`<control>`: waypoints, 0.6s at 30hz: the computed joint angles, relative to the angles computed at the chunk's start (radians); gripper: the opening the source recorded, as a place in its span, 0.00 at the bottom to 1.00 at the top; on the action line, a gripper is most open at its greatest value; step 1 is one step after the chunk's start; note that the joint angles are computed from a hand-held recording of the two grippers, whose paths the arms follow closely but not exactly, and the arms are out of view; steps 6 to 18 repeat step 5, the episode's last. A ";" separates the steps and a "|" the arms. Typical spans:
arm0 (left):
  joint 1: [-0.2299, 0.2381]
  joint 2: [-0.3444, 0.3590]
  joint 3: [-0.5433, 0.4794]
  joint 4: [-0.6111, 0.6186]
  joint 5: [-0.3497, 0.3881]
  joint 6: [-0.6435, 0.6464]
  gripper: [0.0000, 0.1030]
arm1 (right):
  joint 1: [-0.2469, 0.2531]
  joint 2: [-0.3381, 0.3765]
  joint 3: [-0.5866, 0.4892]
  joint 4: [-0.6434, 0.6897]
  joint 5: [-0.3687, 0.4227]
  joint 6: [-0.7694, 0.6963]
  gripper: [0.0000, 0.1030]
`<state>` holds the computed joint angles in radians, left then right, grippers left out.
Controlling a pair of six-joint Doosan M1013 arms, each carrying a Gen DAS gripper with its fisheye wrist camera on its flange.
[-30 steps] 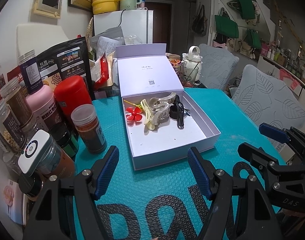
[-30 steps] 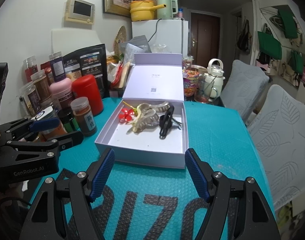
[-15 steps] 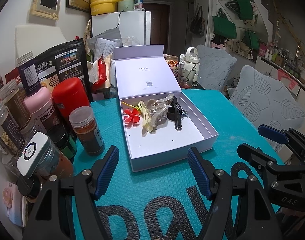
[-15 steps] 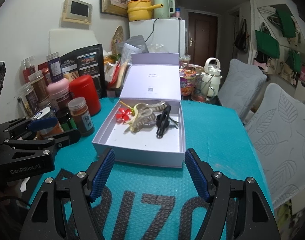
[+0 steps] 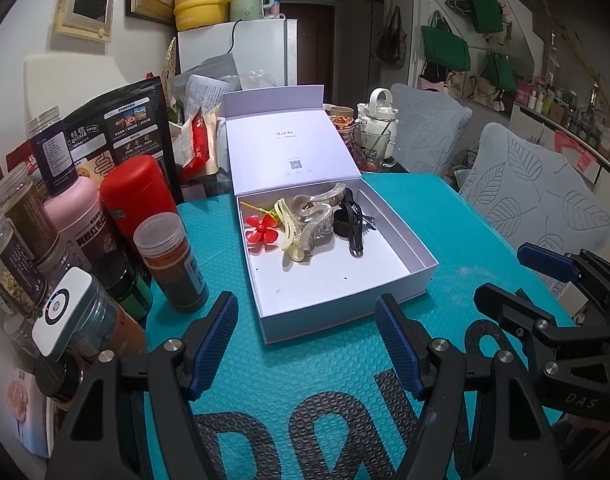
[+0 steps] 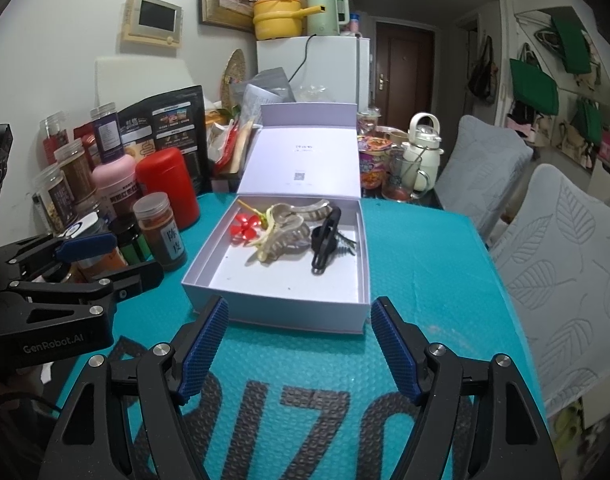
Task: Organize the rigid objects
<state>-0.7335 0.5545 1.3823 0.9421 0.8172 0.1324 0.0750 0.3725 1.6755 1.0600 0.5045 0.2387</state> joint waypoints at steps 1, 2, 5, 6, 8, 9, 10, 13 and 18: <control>0.001 0.001 -0.001 -0.004 -0.001 0.004 0.69 | 0.000 0.001 0.000 0.000 -0.001 0.001 0.72; 0.002 0.002 -0.001 -0.007 -0.002 0.006 0.69 | 0.000 0.001 0.000 -0.002 -0.001 0.004 0.72; 0.003 0.003 -0.001 -0.013 -0.011 0.011 0.69 | 0.000 0.005 -0.003 -0.008 0.000 0.011 0.72; 0.003 0.003 -0.001 -0.013 -0.011 0.011 0.69 | 0.000 0.005 -0.003 -0.008 0.000 0.011 0.72; 0.003 0.003 -0.001 -0.013 -0.011 0.011 0.69 | 0.000 0.005 -0.003 -0.008 0.000 0.011 0.72; 0.003 0.003 -0.001 -0.013 -0.011 0.011 0.69 | 0.000 0.005 -0.003 -0.008 0.000 0.011 0.72; 0.003 0.003 -0.001 -0.013 -0.011 0.011 0.69 | 0.000 0.005 -0.003 -0.008 0.000 0.011 0.72; 0.003 0.003 -0.001 -0.013 -0.011 0.011 0.69 | 0.000 0.005 -0.003 -0.008 0.000 0.011 0.72; 0.003 0.003 -0.001 -0.013 -0.011 0.011 0.69 | 0.000 0.005 -0.003 -0.008 0.000 0.011 0.72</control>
